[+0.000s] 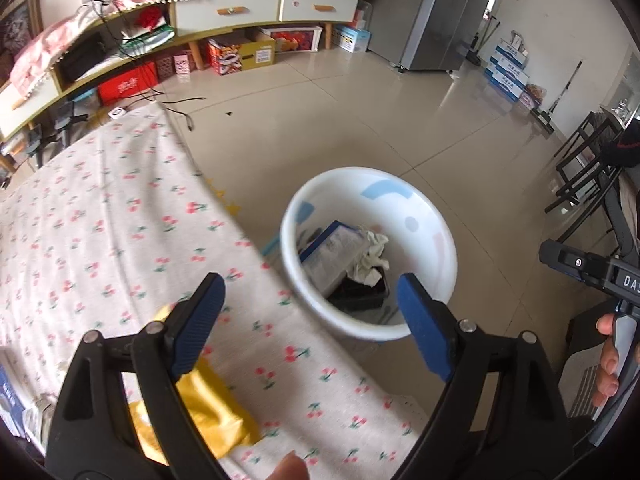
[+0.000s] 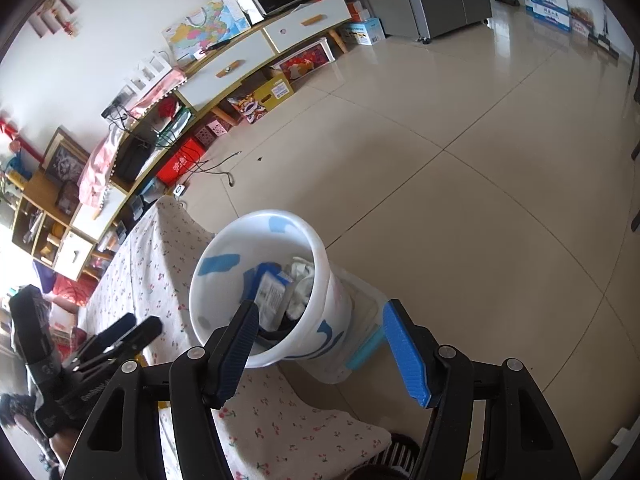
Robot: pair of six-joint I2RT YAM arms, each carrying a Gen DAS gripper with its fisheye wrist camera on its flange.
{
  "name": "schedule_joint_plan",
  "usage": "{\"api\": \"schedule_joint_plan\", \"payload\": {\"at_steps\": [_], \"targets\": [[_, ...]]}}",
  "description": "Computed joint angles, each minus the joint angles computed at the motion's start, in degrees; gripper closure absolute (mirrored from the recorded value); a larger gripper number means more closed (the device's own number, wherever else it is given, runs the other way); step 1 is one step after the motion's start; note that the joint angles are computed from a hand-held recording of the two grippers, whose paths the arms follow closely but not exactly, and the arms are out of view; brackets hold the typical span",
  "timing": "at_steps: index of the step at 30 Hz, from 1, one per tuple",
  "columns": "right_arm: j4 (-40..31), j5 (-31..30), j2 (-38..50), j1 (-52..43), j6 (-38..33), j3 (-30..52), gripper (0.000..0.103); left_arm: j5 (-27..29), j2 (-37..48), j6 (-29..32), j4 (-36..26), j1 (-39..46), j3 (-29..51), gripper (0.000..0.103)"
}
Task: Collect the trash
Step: 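Move both open grippers back over the trash on the table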
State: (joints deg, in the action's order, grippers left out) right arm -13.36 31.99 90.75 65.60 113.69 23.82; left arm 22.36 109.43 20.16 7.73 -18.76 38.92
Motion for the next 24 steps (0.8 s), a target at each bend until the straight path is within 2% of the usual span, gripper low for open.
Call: {"api": "schedule_joint_plan", "payload": {"at_steps": [4,8,10,12,17,24], "targets": [[-2.64,-0.18,2.58,0.32,-1.89,4.16,0.033,0.99,-2.2,2.79,-1.65,4.63,-1.36,0.007],[-6.63,-0.08,6.22,0.36,-5.56,10.89,0.029,2.83,-4.92,6.98,-2.57,10.86,-3.25,0.004],[-9.14,-0.06,8.34,0.15,-7.52,14.69,0.021,3.73,-6.02,9.32,-3.77,14.31,-3.67,0.003],[-11.82,0.31,10.65,-0.01,-9.09,18.74,0.018,4.73,-6.24,12.17,-5.6,17.83,-2.8,0.003],[-16.33,0.91,16.78,-0.98,-13.96,28.31,0.017,7.25,-7.31,18.47,-9.32,26.81,-1.21,0.001],[-17.64,0.15,23.74,-2.09,-20.72,38.05,0.017,9.14,-5.95,26.2,-14.7,39.21,3.51,0.001]]}}
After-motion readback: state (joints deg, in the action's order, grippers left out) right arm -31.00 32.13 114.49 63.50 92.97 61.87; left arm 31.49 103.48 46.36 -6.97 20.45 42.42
